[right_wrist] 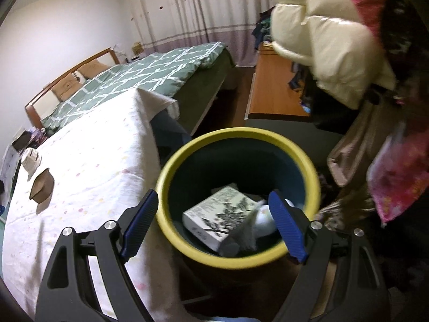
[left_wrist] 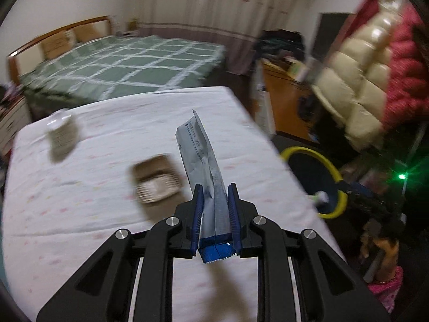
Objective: Collect trash
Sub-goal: 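Carry the wrapper with the left tool into the bin and release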
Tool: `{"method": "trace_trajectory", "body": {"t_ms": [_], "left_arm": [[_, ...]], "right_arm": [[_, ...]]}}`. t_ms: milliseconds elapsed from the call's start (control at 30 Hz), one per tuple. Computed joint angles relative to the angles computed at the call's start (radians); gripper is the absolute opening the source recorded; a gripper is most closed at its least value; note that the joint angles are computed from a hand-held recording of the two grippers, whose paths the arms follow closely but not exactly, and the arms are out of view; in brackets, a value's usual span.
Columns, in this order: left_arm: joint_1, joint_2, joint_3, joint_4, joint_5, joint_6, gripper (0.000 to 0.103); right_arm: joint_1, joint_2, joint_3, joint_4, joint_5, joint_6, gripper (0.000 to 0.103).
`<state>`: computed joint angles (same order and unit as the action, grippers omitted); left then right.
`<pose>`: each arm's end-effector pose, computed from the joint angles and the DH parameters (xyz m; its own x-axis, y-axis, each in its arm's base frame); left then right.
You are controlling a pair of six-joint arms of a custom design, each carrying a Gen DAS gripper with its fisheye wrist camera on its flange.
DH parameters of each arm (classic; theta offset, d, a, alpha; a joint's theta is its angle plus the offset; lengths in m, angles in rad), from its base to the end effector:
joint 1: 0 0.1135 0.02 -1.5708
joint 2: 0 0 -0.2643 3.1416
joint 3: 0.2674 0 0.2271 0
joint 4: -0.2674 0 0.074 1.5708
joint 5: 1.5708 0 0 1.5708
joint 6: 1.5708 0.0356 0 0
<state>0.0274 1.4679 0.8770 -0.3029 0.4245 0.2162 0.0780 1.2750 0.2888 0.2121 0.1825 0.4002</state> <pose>0.2752 -0.0071 0.2212 -0.7110 0.1761 -0.6807 0.3947 0.9012 -0.1792 0.1917 0.0085 0.1406 -0.6213 0.3357 -0.7080 0.3201 0.9335 0.1617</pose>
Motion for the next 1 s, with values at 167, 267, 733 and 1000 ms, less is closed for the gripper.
{"method": "trace_trajectory", "body": {"t_ms": [167, 267, 733, 1000], "left_arm": [[-0.254, 0.063, 0.059, 0.014, -0.042, -0.085, 0.019], [-0.375, 0.165, 0.145, 0.016, -0.051, -0.136, 0.019], [-0.701, 0.699, 0.623, -0.047, -0.180, -0.240, 0.020], [-0.721, 0.767, 0.696, -0.061, -0.231, -0.243, 0.048]], "right_arm": [[-0.110, -0.158, -0.059, -0.076, -0.019, -0.051, 0.080], [-0.169, -0.243, -0.088, -0.124, -0.035, -0.081, 0.080], [-0.420, -0.497, -0.150, -0.302, -0.203, -0.206, 0.080], [-0.441, -0.469, -0.151, -0.286, -0.224, -0.213, 0.080]]}}
